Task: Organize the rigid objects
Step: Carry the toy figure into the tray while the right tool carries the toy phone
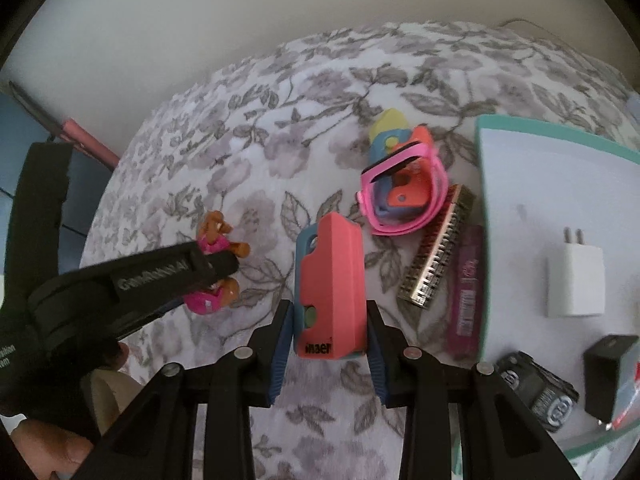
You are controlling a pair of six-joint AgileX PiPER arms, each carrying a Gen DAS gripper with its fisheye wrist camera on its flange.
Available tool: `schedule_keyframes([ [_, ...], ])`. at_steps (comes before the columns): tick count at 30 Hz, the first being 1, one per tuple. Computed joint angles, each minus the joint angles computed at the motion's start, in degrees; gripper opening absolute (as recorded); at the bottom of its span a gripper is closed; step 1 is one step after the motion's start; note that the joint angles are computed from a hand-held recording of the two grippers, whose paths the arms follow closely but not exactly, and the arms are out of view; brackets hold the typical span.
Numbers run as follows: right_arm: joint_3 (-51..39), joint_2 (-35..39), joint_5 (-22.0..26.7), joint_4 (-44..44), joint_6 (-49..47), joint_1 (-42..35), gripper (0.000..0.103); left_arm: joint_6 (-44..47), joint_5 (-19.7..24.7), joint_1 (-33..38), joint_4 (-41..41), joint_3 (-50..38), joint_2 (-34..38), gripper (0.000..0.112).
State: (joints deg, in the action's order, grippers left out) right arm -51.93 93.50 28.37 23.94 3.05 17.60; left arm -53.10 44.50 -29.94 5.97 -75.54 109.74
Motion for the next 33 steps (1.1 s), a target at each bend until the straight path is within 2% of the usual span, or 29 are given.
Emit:
schedule_keyframes([
  [4,2.4,-4.9,0.1,-1.3,2.4,-1.9,0.036,-4.7,-0.8,-3.0,4.9,0.7,-3.4,0.04],
  [10,3.0,-10.9,1.3,-15.0,14.8,-3.0,0.036,-6.2,-0.4,-6.2,8.6,-1.6,-5.8,0.04],
  [17,2.5,-13.3,4.4,-23.7,21.0,-9.2,0.037,-4.5,1.6,-10.1,8.5,-8.2,-3.0,0.04],
  [26,3.9,-12.1,5.3,-15.2,9.3,-23.9,0.037,0.1,4.7,-15.8,6.7,-19.6,4.5,0.04],
  [33,4.9,-10.4,4.2,-9.8,1.4,-31.4,0.037,6.5,6.5,-19.0,4.5,-29.9,12.6,0.04],
])
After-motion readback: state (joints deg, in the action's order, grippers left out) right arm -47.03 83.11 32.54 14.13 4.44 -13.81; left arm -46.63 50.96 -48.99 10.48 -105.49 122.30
